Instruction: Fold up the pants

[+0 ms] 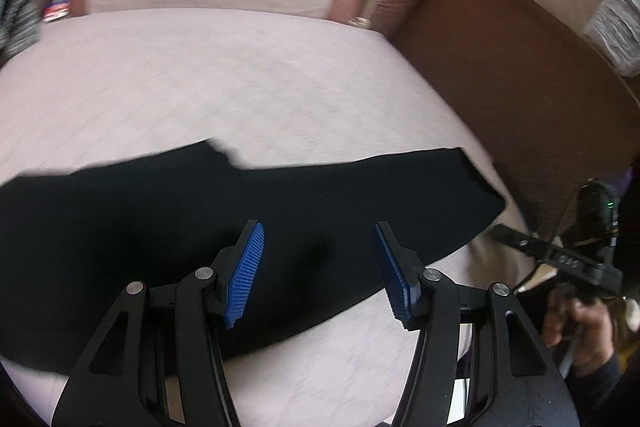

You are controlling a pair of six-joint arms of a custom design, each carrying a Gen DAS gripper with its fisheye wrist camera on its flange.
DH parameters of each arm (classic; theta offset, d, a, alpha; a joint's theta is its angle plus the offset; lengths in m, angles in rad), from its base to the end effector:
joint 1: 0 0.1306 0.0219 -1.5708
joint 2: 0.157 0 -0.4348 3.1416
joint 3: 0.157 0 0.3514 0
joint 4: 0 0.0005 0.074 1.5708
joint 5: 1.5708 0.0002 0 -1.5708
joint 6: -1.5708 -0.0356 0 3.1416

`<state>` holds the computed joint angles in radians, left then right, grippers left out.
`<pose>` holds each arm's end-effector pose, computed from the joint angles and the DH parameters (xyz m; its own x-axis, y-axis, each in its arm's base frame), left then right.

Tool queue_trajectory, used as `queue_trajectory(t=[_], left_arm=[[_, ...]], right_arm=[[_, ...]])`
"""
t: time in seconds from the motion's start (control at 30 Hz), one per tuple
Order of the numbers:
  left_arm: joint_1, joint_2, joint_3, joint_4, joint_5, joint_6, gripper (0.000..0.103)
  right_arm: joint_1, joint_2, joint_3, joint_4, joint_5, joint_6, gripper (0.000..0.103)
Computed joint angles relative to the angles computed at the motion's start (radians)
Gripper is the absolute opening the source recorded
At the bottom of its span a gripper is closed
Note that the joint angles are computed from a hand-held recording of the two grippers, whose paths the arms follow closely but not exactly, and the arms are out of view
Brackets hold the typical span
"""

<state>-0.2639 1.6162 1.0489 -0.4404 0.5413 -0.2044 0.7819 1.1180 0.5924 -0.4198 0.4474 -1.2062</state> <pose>0.4404 -0.1385 0.2792 -0.7001 0.3694 -0.6111 0.6446 0.6951 -0.3183 0.1965 0.1727 0.2841 -0.6307 0.5607 -0.5364 0.3750 0.8255 0.4219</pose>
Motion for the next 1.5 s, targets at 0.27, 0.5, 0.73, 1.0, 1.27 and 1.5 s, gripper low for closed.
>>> queue_trajectory(t=[0.27,0.5,0.73,1.0,1.27,1.5], left_arm=[[-0.131,0.123,0.172,-0.105,-0.032,-0.151,0.057],[-0.195,0.266,0.362,-0.269,-0.004,-0.257,0.057],[-0.263,0.362,0.492,-0.383,-0.009,-0.325,0.057],[-0.302,0.381,0.503,-0.377,-0.027,-0.416,0.051],[-0.256,0.339,0.476,-0.343,0.074,-0.376,0.009],[-0.182,0.223,0.377,-0.226,0.185,-0.287,0.009]], right_arm=[[-0.178,-0.042,-0.099,0.219,-0.118,0.038,0.047],[-0.218,-0.042,-0.162,0.387,-0.154,0.021,0.047],[-0.251,-0.055,-0.214,0.497,-0.179,0.013,0.047],[-0.248,-0.015,-0.191,0.479,-0.142,0.059,0.017],[-0.227,-0.062,-0.189,0.583,-0.161,0.098,0.014],[-0.137,-0.059,-0.048,0.539,-0.153,0.223,0.014]])
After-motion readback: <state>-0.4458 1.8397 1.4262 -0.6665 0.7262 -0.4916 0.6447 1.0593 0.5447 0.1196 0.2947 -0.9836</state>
